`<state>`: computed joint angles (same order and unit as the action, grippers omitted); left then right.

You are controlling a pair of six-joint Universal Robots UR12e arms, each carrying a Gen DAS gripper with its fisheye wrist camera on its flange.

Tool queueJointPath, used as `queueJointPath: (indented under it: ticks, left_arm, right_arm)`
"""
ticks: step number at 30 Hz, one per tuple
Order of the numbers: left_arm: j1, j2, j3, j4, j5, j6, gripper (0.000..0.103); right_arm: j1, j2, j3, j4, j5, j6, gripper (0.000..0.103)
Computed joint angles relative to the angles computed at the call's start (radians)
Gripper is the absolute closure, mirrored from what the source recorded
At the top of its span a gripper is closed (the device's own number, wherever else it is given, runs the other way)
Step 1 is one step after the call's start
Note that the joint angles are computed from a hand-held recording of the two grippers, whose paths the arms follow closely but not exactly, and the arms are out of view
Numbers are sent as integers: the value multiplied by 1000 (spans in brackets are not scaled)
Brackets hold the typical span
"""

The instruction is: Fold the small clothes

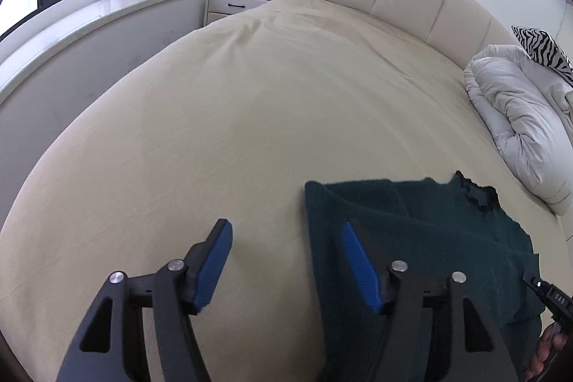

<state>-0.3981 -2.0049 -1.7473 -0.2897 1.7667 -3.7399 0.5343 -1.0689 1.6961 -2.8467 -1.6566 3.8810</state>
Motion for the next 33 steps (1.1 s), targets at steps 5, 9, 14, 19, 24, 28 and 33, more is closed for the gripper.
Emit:
queueJointPath:
  ticks: [5,9,14,19,24,28,33]
  left_arm:
    - [-52,-15,15,-88,70,128,46]
    - [-42,-10,7,-78,19,138,92]
    - [-40,5,-16,-59,25,153,94]
    - [-48,12,-33,-52,69,182,98]
    - [-25,11,-52,-36,33,136,100]
    - [-33,24,-66,11,44,132,101]
    - [-46,65,-107,72,79,104,101]
  right_arm:
    - [0,-8,3,39,67,17,74]
    - [21,-1,-1,45,22,-21,76]
    - [27,-7,-18,106,-1,1,96]
    - [32,-8,-15,115,-3,8,96]
    - [33,1,-6,82,-6,27,96]
    - [26,2,-7,85,16,-12,96]
    - [26,-32,39,19,-6,76,84]
